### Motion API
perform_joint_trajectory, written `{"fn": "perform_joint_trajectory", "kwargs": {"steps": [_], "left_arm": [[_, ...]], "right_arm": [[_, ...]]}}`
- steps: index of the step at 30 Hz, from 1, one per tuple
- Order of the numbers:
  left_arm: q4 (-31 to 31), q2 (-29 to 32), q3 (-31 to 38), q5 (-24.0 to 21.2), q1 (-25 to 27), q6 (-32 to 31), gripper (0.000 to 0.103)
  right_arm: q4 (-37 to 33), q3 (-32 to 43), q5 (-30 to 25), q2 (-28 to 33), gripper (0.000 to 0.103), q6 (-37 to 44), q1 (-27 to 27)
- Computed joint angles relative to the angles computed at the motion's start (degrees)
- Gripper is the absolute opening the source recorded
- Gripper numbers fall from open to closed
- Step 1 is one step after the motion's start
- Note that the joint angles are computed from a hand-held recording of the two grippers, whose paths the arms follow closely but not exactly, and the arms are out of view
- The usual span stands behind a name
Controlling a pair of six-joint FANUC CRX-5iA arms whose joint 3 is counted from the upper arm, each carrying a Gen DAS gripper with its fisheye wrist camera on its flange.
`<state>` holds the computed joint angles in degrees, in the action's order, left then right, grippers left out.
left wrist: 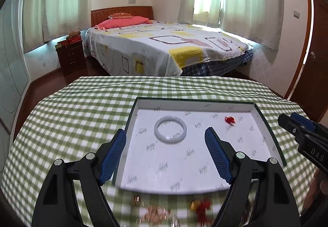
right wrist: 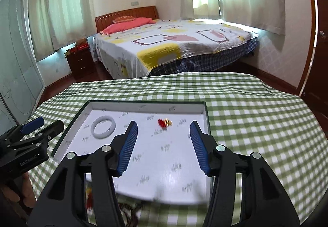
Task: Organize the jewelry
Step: 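Lift both open tools out of the tray back over the jewelry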
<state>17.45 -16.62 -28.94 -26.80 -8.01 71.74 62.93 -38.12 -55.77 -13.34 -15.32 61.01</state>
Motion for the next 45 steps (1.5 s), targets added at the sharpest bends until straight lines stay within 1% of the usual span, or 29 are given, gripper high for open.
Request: {"fn": "perform_joint_trajectory", "kwargs": {"steps": [5,7,8,13,16,19,21,24,30,34,38,43,45], "left_arm": [[2.5,-6.7,-5.5,-1.2,1.5,-1.9,0.077],[1.6,-9.8,-7.5,-1.7,1.8,-1.5,0.077],[1.5,-11.2,-8.4,-1.9,2.0,-1.8,0.077],[2.4,-16.6,-12.6,-3.8,3.3,-3.1,0.078],[3.0,-19.1,-14.7,-5.3,4.1,-3.9,0.078],[2.7,-22.2,-16.7,-6.8,4.7,-3.4,0.078],[3.3,-23.9,-18.0,-7.4,5.1,-4.0,0.078],[1.8,-26.2,-19.3,-8.1,4.8,-3.5,0.078],[0.6,-28.6,-21.4,-8.8,3.3,-2.6,0.078],[-1.5,-28.6,-21.8,-9.4,1.2,-0.5,0.078],[-2.8,-26.6,-21.6,-9.6,-0.8,1.7,0.077],[-3.4,-25.6,-21.6,-8.7,-2.8,2.4,0.078],[-4.9,-25.1,-21.2,-8.6,-3.8,3.5,0.078]], "right_arm": [[-1.0,-2.0,-7.6,-2.2,0.053,-3.5,8.0],[-1.8,-2.8,-11.1,-2.7,0.054,-5.3,11.7],[-2.1,-3.0,-12.4,-2.7,0.057,-6.0,13.1],[-4.6,-5.0,-19.9,-3.4,0.057,-10.5,21.9],[-6.1,-5.9,-22.8,-3.8,0.057,-13.0,26.0],[-7.7,-6.5,-25.0,-3.7,0.057,-14.5,28.9],[-8.4,-7.0,-25.9,-3.7,0.057,-15.9,30.5],[-9.7,-7.5,-27.1,-3.5,0.057,-17.7,32.9],[-12.1,-8.4,-29.2,-3.1,0.057,-20.1,36.9],[-13.5,-9.4,-28.8,-3.7,0.057,-21.8,38.2],[-13.7,-10.1,-28.5,-4.3,0.057,-22.9,38.7],[-13.7,-10.4,-27.9,-4.5,0.058,-23.3,38.6],[-13.8,-10.6,-27.4,-4.5,0.058,-23.6,38.6]]}}
